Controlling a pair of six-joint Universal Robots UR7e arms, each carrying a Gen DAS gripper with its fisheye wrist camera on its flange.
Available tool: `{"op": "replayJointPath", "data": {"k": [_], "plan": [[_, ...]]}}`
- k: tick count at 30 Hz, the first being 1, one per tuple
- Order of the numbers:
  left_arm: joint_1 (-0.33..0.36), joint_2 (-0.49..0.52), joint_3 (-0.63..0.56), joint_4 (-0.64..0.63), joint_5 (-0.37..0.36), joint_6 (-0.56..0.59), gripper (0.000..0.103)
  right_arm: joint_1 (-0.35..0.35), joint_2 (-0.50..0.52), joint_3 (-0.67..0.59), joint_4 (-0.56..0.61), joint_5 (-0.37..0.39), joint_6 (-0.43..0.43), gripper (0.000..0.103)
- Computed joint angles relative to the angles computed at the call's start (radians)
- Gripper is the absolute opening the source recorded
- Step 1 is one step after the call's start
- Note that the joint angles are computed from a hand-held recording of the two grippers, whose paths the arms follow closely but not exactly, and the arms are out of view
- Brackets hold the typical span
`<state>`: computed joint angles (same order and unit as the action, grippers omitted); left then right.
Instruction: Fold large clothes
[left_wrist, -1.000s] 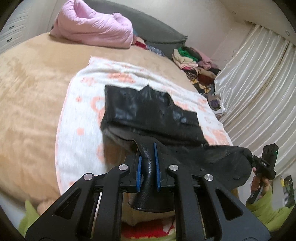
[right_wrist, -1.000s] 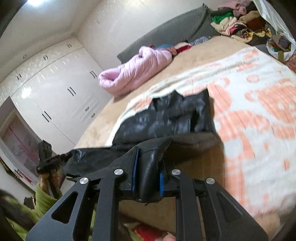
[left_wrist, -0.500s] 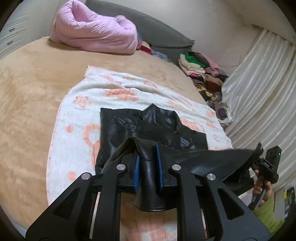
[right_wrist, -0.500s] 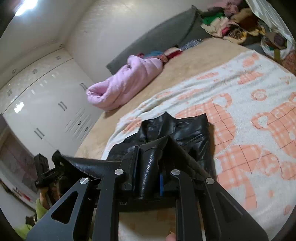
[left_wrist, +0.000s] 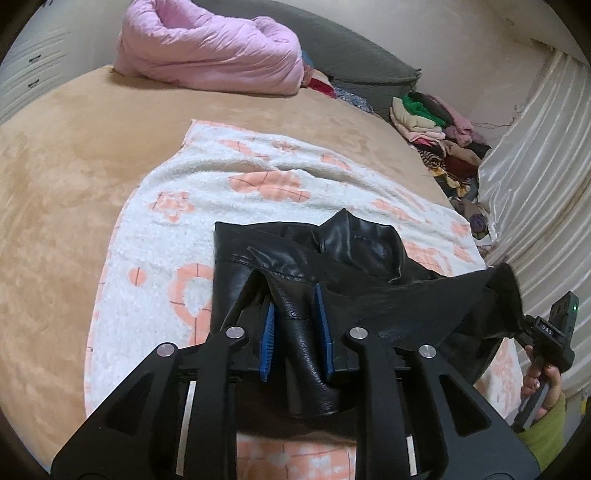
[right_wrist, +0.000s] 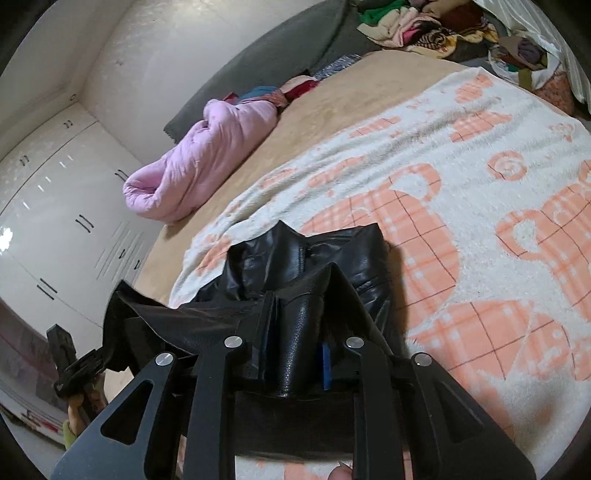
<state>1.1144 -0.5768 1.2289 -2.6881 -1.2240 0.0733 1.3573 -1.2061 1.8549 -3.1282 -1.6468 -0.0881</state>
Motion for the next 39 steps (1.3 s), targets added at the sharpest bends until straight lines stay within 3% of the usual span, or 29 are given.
{"op": "replayJointPath", "data": {"k": [5, 8, 12, 14, 16, 20, 26, 29, 31, 33, 34, 35, 36, 37, 39], "plan": [[0.006, 0.014, -0.017, 0.000, -0.008, -0.007, 0.016, 0.004, 0.025, -0.025, 0.005, -0.034, 0.004, 0.023], [0.009, 0.021, -0.026, -0.003, -0.018, -0.003, 0.019, 0.006, 0.036, -0.034, 0.001, -0.044, 0.001, 0.029], [0.018, 0.028, -0.035, -0.024, -0.051, 0.002, 0.029, 0.003, 0.039, -0.030, -0.038, -0.051, 0.012, 0.063], [0.017, 0.023, -0.019, -0.081, -0.052, 0.016, 0.041, 0.001, 0.037, -0.024, -0.062, -0.065, 0.007, 0.063], [0.018, 0.011, -0.003, -0.125, -0.062, 0.020, 0.044, -0.002, 0.034, -0.015, -0.086, -0.064, -0.013, 0.072], [0.001, 0.014, 0.009, -0.163, 0.030, 0.083, 0.044, 0.018, 0.059, -0.014, -0.135, -0.156, -0.120, 0.075], [0.007, 0.110, -0.091, -0.063, 0.159, 0.189, 0.044, 0.063, 0.175, -0.095, -0.169, -0.361, -0.333, 0.075], [0.010, 0.177, -0.162, -0.039, 0.213, 0.251, 0.044, 0.068, 0.230, -0.161, -0.140, -0.405, -0.369, 0.075], [0.015, 0.202, -0.193, -0.033, 0.210, 0.277, 0.051, 0.063, 0.264, -0.211, -0.121, -0.418, -0.370, 0.075], [0.022, 0.231, -0.239, -0.011, 0.208, 0.277, 0.051, 0.057, 0.284, -0.248, -0.095, -0.420, -0.357, 0.075], [0.024, 0.239, -0.248, -0.013, 0.208, 0.275, 0.039, 0.053, 0.295, -0.266, -0.086, -0.414, -0.356, 0.067], [0.025, 0.247, -0.258, -0.026, 0.214, 0.273, 0.027, 0.050, 0.300, -0.277, -0.080, -0.407, -0.359, 0.053], [0.026, 0.251, -0.262, -0.039, 0.219, 0.263, 0.014, 0.051, 0.309, -0.288, -0.086, -0.417, -0.369, 0.025], [0.026, 0.248, -0.259, -0.049, 0.215, 0.250, 0.005, 0.059, 0.321, -0.295, -0.112, -0.455, -0.377, 0.017], [0.028, 0.220, -0.222, -0.118, 0.164, 0.232, 0.004, 0.056, 0.300, -0.275, -0.142, -0.418, -0.332, 0.014]]}}
